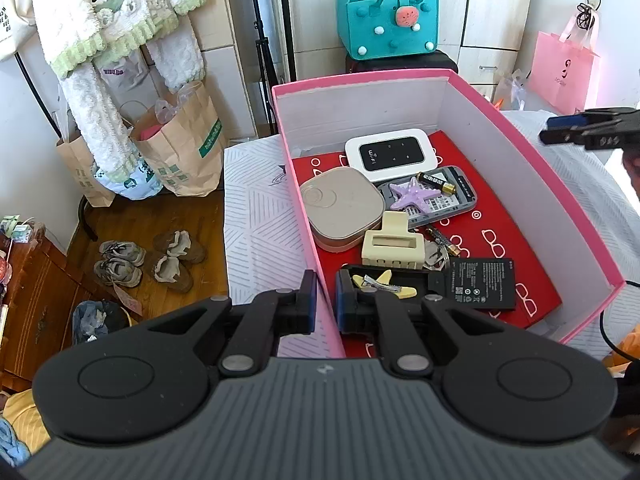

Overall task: Organize rigid objects
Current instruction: 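Grasp the white charger plug on the table with the right gripper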

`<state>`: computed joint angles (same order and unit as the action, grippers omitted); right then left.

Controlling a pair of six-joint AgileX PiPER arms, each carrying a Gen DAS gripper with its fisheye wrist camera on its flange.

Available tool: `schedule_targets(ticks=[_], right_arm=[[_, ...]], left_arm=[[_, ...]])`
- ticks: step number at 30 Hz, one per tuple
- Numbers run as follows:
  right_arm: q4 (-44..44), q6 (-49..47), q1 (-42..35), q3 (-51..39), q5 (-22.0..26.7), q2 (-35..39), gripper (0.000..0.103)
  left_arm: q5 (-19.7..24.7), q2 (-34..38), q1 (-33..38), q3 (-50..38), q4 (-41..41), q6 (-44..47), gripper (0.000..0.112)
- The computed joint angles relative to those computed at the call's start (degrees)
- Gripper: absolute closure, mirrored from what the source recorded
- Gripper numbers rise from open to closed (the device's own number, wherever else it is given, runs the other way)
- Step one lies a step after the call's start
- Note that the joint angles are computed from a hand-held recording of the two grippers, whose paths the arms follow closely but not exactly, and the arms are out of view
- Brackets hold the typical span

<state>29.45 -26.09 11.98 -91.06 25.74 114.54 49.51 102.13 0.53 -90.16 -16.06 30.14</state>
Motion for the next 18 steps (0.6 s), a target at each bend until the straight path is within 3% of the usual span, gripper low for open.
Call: schedule_targets(ticks=[8, 12, 15, 18], right_arm=[[-1.18, -10.21, 0.40, -8.01, 2.01, 8.30, 0.036], [-6.69, -6.09, 1.10, -11.31, 1.84, 10.92, 0.036], [-3.07, -8.43, 0.72, -11.67, 1.76, 11.20, 0.036], [-3.24, -8.42, 0.79, -11.73, 2.38, 11.31, 0.046]], left_arm=[[0.26, -0.03, -0.17, -0.21, 0.58, -0.93, 0.103], [0.38, -0.06, -0.07, -0.22, 0.61, -0.91, 0.103], [0.43, -0.10, 0.01, -0.19, 0.60, -0.89, 0.103], [0.46, -0.09, 0.03, -0.23, 0.54, -0.88, 0.103]])
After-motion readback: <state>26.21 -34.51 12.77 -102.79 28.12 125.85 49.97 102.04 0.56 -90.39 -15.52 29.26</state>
